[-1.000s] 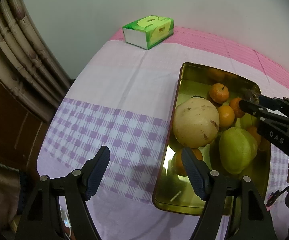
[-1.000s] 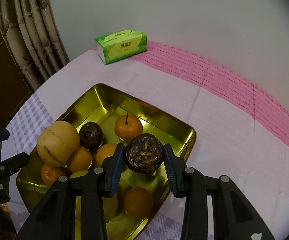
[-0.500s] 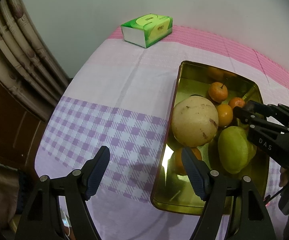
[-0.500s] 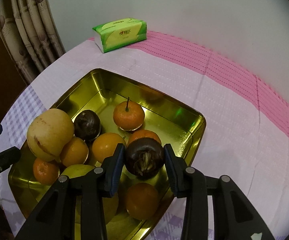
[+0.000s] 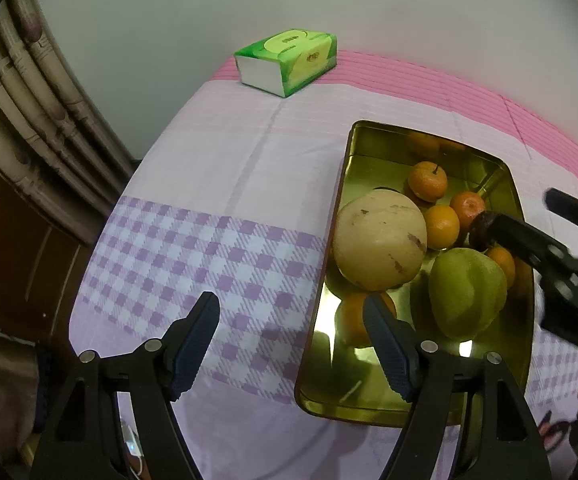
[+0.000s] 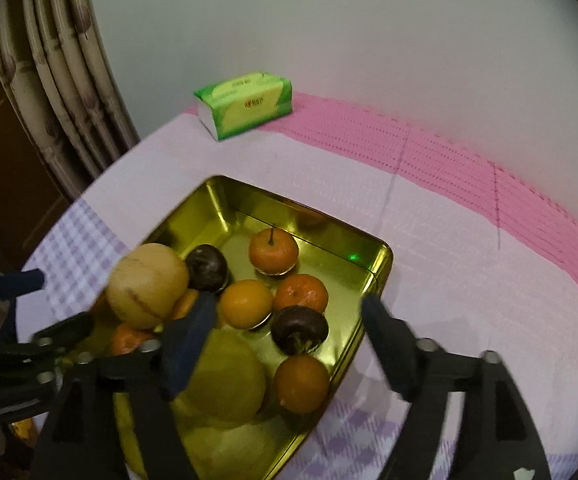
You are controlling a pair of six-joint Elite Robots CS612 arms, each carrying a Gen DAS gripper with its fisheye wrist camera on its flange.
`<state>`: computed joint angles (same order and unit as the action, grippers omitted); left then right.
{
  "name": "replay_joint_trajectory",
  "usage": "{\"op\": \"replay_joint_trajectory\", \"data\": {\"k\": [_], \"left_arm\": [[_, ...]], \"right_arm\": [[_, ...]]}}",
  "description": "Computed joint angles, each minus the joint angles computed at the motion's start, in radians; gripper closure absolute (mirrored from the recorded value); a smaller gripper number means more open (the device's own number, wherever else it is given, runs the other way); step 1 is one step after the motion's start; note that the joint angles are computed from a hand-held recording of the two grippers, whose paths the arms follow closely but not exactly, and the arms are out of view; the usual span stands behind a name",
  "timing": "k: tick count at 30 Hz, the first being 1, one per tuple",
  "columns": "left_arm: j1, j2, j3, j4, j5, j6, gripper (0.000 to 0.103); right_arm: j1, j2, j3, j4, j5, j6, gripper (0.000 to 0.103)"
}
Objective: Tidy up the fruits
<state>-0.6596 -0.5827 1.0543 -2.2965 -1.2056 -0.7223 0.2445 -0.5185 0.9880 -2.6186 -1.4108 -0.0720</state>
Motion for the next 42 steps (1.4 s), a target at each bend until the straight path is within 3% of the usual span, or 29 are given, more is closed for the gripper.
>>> {"op": "replay_joint_trajectory", "data": {"k": [8, 17, 42], "left_arm": [[-0.001, 0.0, -0.002, 0.006, 0.0, 0.001, 0.028], [-0.008, 0.001, -0.005, 0.013, 0.004, 0.015, 0.028], [-0.012, 0.005, -0.008, 0.019, 0.001, 0.027, 0.028]], "right_arm": [[-0.002, -0.073, 0.112, -0.017, -0.021, 0.025, 0.001], [0.003, -0.109, 0.191, 0.018, 0.0, 0.02, 0.0], [0.013, -0.105, 0.189, 0.076, -0.012, 0.002, 0.0]]}}
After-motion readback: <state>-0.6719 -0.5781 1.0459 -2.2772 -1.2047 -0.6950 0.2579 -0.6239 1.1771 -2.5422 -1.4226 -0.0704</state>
